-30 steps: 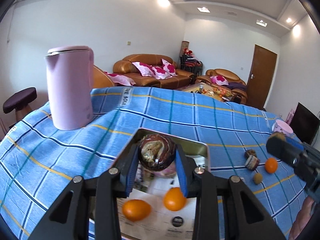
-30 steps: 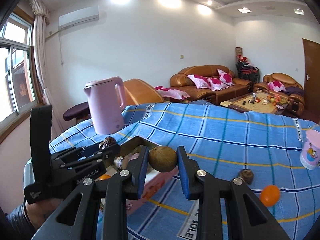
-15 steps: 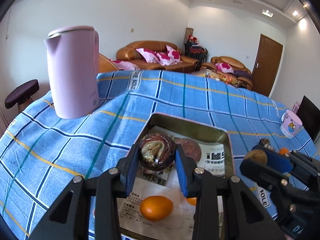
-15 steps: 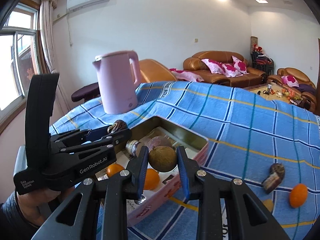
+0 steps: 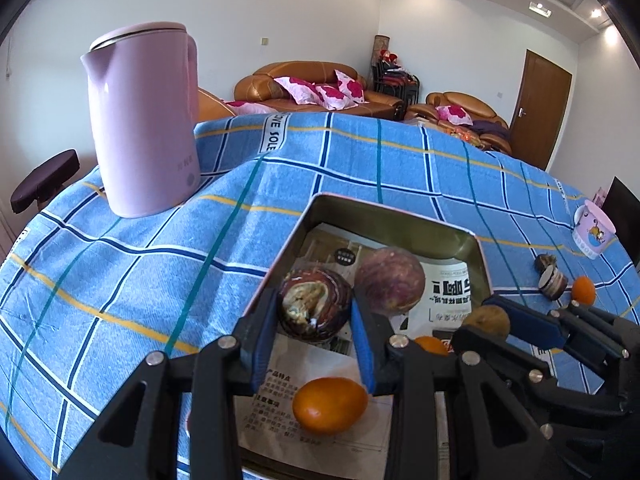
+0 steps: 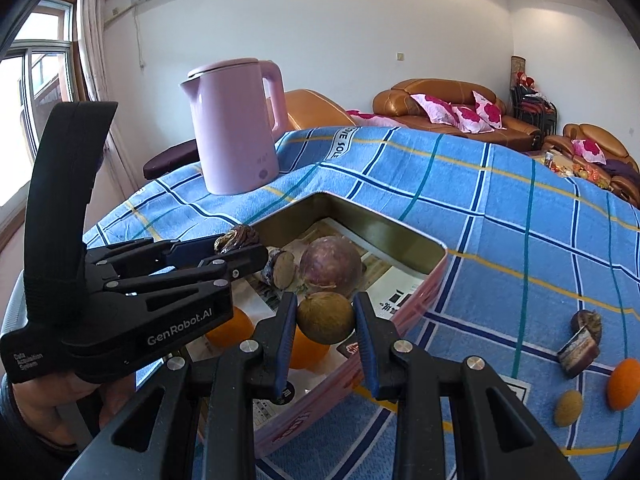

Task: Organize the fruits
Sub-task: 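Lower both fruits into the tin and open both grippers, then close the right gripper on an orange while the left moves toward a small yellow fruit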

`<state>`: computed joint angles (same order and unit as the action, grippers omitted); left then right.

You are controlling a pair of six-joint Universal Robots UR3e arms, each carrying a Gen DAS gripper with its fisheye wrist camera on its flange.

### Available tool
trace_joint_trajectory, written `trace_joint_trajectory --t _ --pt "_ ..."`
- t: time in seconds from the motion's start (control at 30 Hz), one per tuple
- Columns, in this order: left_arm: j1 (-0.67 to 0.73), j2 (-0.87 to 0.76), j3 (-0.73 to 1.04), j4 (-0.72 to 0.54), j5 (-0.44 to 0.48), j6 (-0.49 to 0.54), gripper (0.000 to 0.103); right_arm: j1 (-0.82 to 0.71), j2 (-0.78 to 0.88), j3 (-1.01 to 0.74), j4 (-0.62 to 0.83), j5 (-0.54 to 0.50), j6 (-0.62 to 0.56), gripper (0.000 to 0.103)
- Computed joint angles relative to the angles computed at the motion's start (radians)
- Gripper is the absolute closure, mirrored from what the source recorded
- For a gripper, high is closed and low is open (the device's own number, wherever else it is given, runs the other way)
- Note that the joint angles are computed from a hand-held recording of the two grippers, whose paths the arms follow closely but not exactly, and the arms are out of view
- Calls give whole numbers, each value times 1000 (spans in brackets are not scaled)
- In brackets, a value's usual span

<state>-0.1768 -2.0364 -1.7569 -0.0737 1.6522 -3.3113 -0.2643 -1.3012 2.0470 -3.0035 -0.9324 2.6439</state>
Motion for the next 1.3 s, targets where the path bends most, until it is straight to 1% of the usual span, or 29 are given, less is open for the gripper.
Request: trace_joint_trajectory --t 0.2,0.33,0.37,0.43,0.5,0.57,0.63,0.73,1.03,1.3 --pt "-5 -9 9 -16 15 -7 66 18 14 -16 24 -11 -12 72" --pt "-16 -6 4 -14 38 -11 64 19 6 1 7 -13 -15 71" --pt "-21 -2 -2 -5 44 -8 64 15 3 3 8 -9 -12 68" --pt "-31 1 -2 -2 62 -2 63 5 -3 9 13 1 -14 64" --pt "-38 4 0 -2 77 -5 59 -7 -15 17 25 16 -22 62" --pt "-40 12 -1 -3 79 -15 50 -20 -33 37 16 22 -26 59" --pt "-48 19 -2 3 85 -25 44 -38 -52 51 31 38 -42 57" --pt "-67 21 10 6 88 -31 43 -77 -95 91 25 47 -68 56" --pt "-191 -61 165 -65 113 -32 43 -275 -203 179 55 106 -134 56" --pt "-293 -187 366 -157 143 -23 43 -411 -204 187 76 109 -160 55"
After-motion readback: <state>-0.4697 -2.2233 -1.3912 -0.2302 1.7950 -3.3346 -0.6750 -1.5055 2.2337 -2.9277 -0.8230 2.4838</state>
